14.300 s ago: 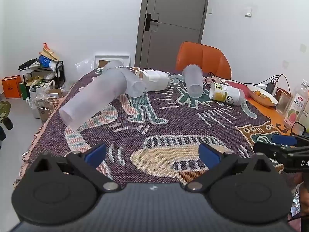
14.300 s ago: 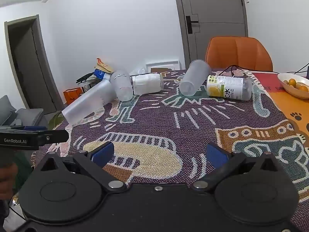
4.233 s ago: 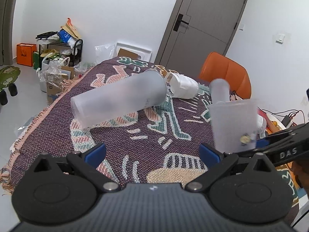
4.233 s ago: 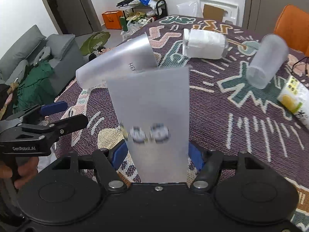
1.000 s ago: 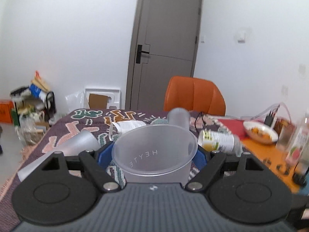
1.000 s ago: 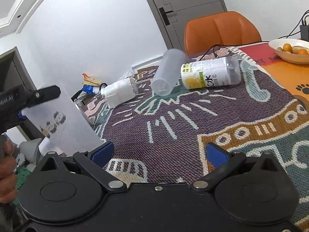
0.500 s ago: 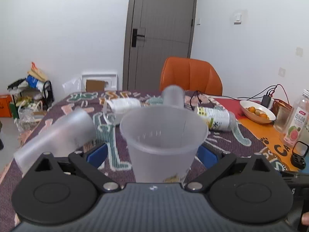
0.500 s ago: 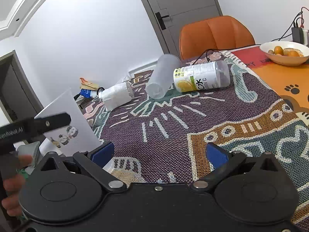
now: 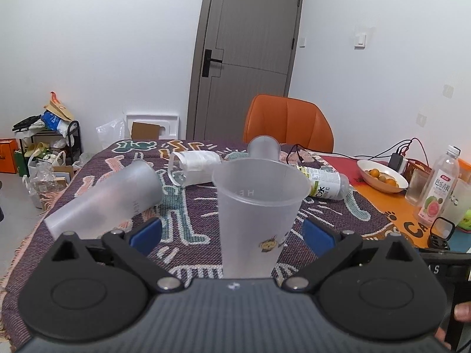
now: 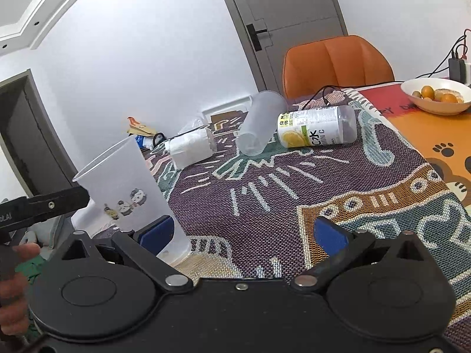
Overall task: Flip cup upright
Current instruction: 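Set the cup upright on the blanket and open the right gripper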
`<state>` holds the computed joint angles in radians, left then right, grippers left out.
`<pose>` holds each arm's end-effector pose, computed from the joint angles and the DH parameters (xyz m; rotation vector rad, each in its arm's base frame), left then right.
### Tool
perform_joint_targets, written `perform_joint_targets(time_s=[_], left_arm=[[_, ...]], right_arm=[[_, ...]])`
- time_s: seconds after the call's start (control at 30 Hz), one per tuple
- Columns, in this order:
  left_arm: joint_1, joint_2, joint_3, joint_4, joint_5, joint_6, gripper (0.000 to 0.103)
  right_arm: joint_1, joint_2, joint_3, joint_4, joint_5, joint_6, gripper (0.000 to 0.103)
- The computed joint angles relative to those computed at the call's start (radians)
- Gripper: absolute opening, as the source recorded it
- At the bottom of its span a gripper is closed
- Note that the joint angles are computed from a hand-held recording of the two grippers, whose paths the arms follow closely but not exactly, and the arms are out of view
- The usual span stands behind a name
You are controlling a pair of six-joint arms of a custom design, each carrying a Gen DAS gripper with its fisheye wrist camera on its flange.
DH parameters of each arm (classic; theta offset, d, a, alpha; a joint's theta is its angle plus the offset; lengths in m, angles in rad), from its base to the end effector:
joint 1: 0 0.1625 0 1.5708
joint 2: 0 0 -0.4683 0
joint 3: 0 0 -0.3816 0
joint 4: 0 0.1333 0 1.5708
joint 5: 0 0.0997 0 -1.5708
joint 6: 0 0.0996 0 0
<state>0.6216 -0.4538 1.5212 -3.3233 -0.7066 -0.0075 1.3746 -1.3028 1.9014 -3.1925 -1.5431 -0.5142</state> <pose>-0.4661 -0.5910 0.0465 0.7304 2.2971 -1.2579 0.0211 -0.5916 0.4323 0.4138 -2.4580 1.3240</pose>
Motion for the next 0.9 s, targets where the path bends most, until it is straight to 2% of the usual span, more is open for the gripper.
perform_joint_targets(time_s=[0.33, 0.9], left_arm=[[-0.01, -0.056, 0.095, -0.014, 0.01, -0.034, 0.101], [-0.015, -0.145, 0.227, 0.044, 0.02, -0.115, 0.101]], right_arm=[[0.035, -0.046, 0.027, 0.041, -0.026, -0.055, 0.103], [0.059, -0.121, 0.087, 0.135, -0.028, -0.134, 0.103]])
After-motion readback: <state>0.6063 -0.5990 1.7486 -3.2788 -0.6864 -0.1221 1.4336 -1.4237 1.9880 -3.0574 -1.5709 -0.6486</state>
